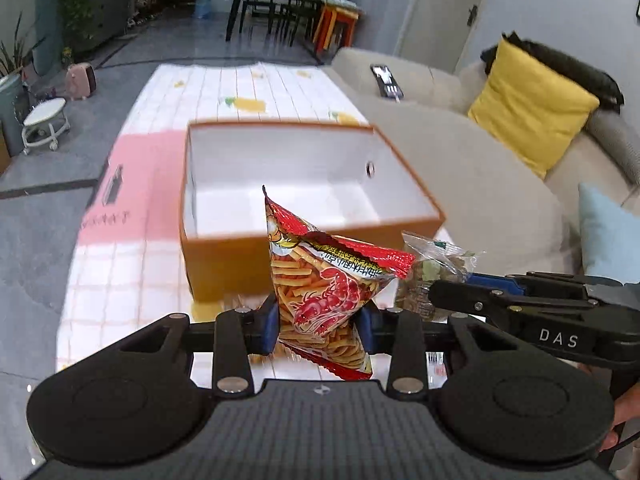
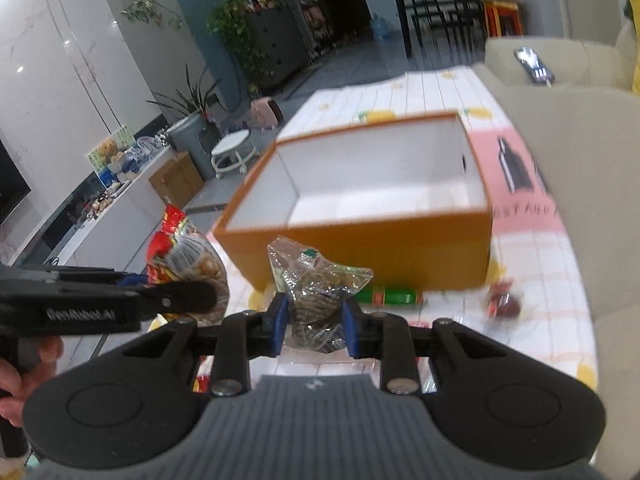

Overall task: Organize snacks
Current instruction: 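Carry both held bags over the orange box and lower them inside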

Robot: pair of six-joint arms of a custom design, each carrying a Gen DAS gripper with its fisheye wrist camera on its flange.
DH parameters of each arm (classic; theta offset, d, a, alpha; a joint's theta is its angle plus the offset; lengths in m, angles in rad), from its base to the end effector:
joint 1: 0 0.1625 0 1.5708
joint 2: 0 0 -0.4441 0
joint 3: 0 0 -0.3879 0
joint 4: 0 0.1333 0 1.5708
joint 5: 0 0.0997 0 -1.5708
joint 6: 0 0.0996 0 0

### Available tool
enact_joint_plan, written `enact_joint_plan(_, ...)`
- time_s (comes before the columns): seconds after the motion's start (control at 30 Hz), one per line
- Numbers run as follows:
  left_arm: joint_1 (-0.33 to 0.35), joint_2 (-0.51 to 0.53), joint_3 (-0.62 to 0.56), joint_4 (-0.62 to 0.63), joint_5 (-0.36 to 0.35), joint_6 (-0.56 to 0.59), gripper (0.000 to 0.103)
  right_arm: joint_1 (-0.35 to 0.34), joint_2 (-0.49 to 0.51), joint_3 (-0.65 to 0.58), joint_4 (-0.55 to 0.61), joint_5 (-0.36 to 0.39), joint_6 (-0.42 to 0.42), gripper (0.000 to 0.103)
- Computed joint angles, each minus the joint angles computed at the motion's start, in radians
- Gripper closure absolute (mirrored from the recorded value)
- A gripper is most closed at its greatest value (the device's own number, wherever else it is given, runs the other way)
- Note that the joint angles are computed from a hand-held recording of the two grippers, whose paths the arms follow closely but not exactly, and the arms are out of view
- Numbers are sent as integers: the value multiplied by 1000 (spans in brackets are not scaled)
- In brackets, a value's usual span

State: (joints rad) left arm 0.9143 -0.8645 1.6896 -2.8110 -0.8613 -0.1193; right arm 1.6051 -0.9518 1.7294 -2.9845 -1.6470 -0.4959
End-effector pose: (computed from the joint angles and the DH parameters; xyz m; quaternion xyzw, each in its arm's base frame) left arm -0.2538 -0.6542 0.1865 0.1745 0.9037 -0.3074 0.2416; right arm 0.1487 -0.6686 0.2314 0.2372 -0.9191 0.2959 0.1067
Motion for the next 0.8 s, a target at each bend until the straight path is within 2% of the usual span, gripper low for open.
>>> enact_joint_plan(0.17,7,21,-113,67,5,9,61,18,34,-132,97,27,17,77)
enact_joint_plan(0.4,51,101,-334,277,-12,-37,61,40,150,-368,255,27,60,77)
enact_joint_plan(0.6,108,195,-541,517,-28,-90,61,40,297,-589,403,-25,103,77)
enact_joint_plan(0.8,169,311,-777,835,-38,-204,61,29,440,-822,647,-99,197,77)
